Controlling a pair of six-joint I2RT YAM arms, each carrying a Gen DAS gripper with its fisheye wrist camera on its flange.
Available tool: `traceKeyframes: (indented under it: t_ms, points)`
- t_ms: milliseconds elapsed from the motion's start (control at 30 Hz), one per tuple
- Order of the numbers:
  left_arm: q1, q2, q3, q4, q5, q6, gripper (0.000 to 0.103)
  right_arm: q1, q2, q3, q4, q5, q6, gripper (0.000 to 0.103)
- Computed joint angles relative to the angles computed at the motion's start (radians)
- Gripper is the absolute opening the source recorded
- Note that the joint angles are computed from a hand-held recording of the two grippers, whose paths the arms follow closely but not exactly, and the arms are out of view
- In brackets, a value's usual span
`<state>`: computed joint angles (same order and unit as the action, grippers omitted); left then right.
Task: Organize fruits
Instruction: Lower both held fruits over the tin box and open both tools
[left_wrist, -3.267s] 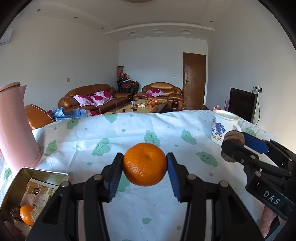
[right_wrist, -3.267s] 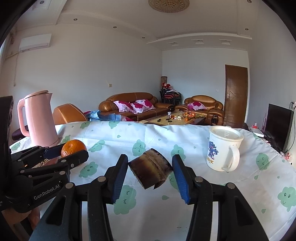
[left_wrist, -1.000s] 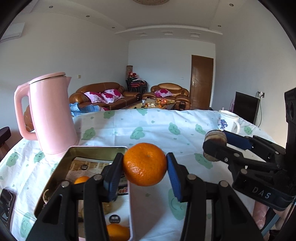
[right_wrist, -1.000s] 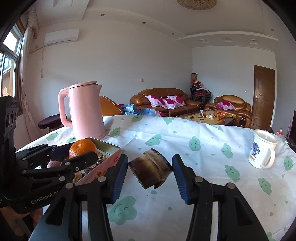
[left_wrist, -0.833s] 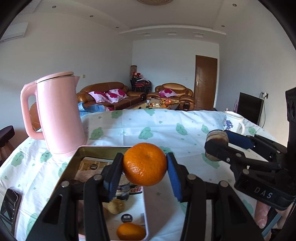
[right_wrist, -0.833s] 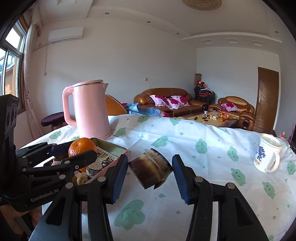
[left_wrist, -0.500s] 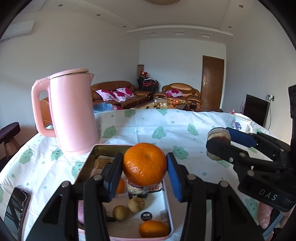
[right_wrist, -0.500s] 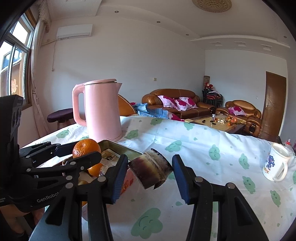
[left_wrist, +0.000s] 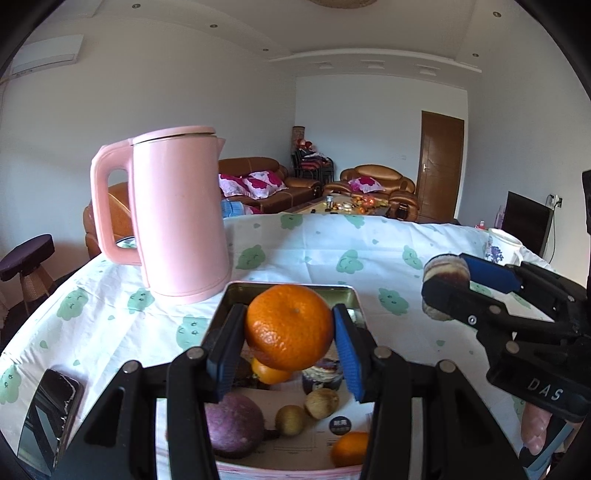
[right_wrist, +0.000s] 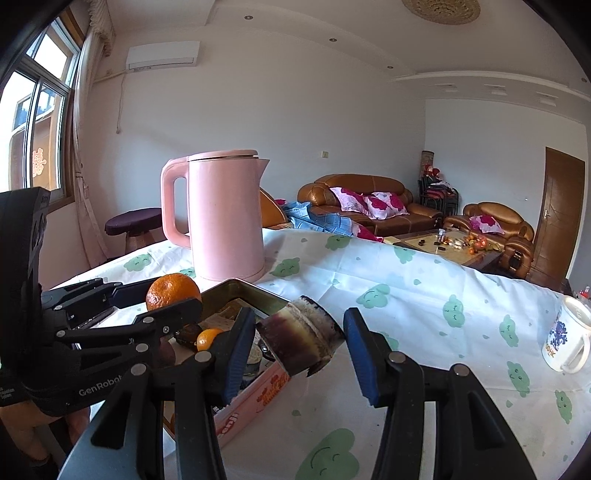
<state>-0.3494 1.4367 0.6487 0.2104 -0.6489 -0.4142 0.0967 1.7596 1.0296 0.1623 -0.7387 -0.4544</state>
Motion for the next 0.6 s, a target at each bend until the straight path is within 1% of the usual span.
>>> traceKeyframes:
  t_ms: [133, 367, 600]
  points:
    - [0.031, -0.015, -0.012, -0.011, 0.004, -0.002, 0.049, 0.023, 0.006, 0.008, -0.008, 0.005, 0.009, 0.052]
    - [0.089, -0.011, -0.023, -0.014, 0.062, -0.003, 0.049, 0.072, 0.029, 0.03, -0.029, 0.023, 0.017, 0.052]
    - [0.125, -0.014, -0.037, -0.005, 0.092, 0.001, 0.049, 0.124, 0.037, 0.012, -0.023, 0.057, 0.004, 0.052]
